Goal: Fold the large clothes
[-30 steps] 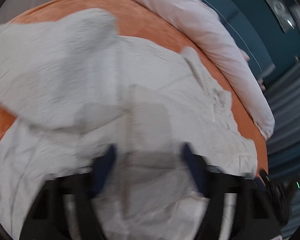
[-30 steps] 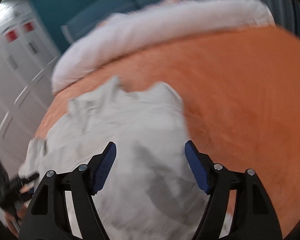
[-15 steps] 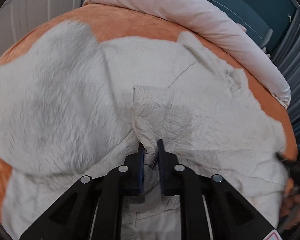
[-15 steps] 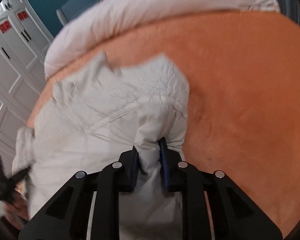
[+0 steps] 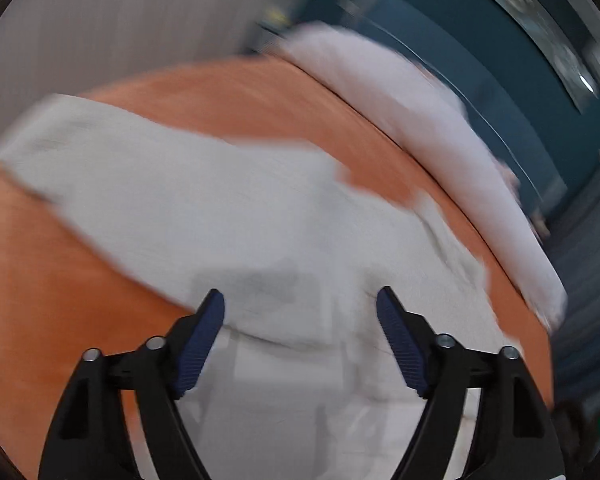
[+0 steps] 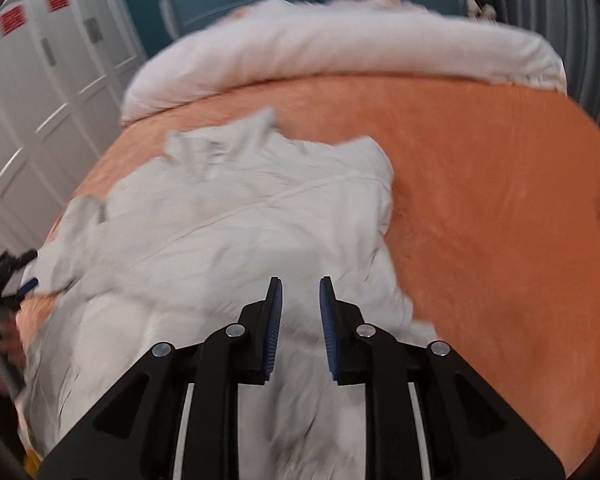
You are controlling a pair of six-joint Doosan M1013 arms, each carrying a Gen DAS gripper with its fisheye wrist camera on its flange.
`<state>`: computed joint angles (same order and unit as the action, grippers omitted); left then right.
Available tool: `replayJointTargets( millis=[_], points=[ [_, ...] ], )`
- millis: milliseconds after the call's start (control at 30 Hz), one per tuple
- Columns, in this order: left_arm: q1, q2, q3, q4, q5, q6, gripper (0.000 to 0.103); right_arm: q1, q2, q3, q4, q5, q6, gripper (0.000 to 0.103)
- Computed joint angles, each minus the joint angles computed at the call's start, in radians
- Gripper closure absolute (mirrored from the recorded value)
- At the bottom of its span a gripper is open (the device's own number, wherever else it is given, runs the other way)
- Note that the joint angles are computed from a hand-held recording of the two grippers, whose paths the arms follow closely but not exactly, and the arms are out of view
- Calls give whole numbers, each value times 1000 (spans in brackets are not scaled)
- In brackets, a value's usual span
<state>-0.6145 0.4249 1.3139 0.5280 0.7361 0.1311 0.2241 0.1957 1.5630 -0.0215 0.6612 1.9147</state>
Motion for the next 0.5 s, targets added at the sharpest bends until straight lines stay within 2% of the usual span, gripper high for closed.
replayJointTargets(
  millis=[67, 167, 233, 333, 400, 433, 467, 500],
  points=[
    [39, -49, 71, 33, 71, -81, 25, 15, -50, 48, 36, -4, -18, 82],
    [112, -107, 181, 12, 77, -227, 25, 45, -90, 100, 56, -9, 5, 76],
    [158, -135, 241, -18, 46, -308, 25, 69, -115, 132, 61, 7, 24, 74],
    [203, -169, 322, 25, -94, -476, 27, 108, -153, 173, 61, 32, 59, 74],
    [215, -159, 303, 51, -86, -498, 28, 131, -176, 187, 50, 61, 79, 70],
    [220, -149, 285, 43, -79, -464, 30, 138, -185, 196, 52, 67, 83, 67],
    [223, -142, 274, 31, -81, -428, 52, 148, -196, 208, 51, 75, 89, 65],
    [229, -141, 273, -1, -104, -370, 69, 156, -205, 214, 51, 84, 94, 63]
  ],
)
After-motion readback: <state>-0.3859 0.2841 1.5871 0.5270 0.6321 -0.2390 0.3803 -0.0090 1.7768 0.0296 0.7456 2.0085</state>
